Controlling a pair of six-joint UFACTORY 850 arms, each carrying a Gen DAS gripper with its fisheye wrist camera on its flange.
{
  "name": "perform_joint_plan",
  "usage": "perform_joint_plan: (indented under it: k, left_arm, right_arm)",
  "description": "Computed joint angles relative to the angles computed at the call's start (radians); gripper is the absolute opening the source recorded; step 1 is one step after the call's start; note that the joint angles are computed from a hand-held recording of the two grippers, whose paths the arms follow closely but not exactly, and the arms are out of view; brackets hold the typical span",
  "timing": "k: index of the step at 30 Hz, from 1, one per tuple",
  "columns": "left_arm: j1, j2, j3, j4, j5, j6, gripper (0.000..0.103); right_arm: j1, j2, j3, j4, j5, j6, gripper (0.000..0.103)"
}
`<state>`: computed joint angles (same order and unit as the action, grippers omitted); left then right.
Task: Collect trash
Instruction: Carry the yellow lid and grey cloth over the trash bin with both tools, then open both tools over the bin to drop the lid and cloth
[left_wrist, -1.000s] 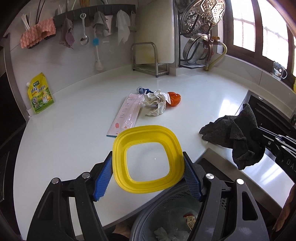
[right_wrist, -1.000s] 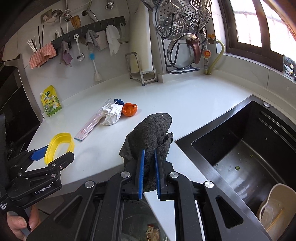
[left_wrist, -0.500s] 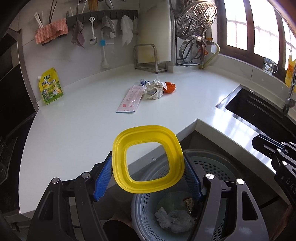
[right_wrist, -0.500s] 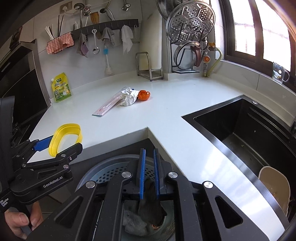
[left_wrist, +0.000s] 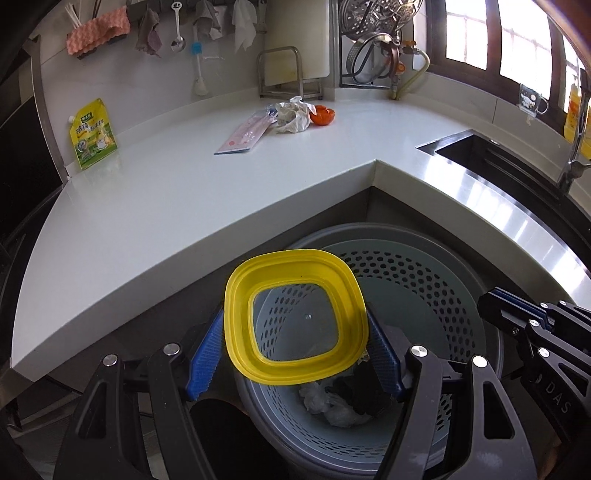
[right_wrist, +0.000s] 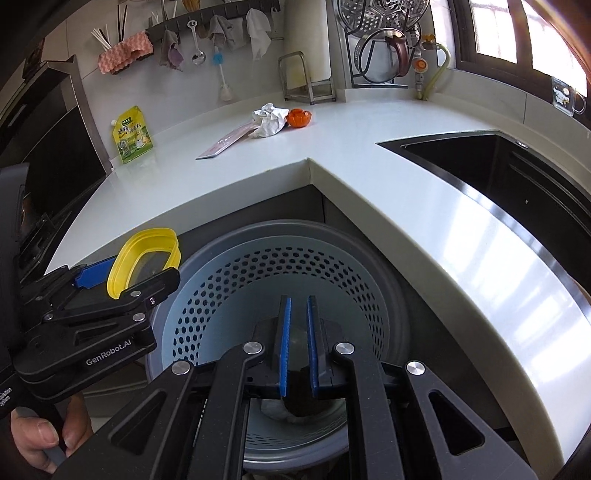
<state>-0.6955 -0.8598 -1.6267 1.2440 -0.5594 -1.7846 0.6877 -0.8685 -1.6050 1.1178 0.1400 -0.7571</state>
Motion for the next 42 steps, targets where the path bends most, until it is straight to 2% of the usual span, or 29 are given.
perform_joint_plan:
  k: [8, 10, 18, 23, 27, 32, 35, 42]
  left_arm:
    - [0.006, -0.015, -0.006, -0.049, 0.020, 0.017, 0.074]
    - [0.008, -0.013, -0.001, -0.047, 0.021, 0.009, 0.078]
    - [0.012, -0.008, 0.012, -0.049, 0.028, -0.005, 0.082]
    - [0.014, -0.002, 0.023, -0.037, 0.028, -0.020, 0.083]
    - [0.015, 0.012, 0.045, 0.001, 0.025, -0.069, 0.091]
    - [0.014, 0.038, 0.079, 0.076, -0.013, -0.165, 0.096]
    - [0.007, 0.054, 0.098, 0.129, -0.054, -0.221, 0.097]
    - [0.012, 0.099, 0.145, 0.230, -0.062, -0.364, 0.097]
  right_arm:
    - [-0.006, 0.000, 0.009, 0.002, -0.005, 0.010, 0.009]
    - [-0.007, 0.000, 0.010, -0.022, -0.004, 0.036, 0.012]
    - [-0.008, 0.000, 0.011, -0.035, -0.002, 0.059, 0.015]
    - [-0.011, -0.001, 0.014, -0.136, -0.005, 0.173, 0.020]
    - [-0.010, 0.000, 0.017, -0.196, 0.004, 0.233, 0.029]
    - [-0.003, 0.017, 0.047, -0.293, 0.067, 0.336, 0.052]
    - [-0.004, 0.023, 0.058, -0.358, 0.085, 0.403, 0.057]
    - [0.000, 0.035, 0.074, -0.384, 0.147, 0.414, 0.072]
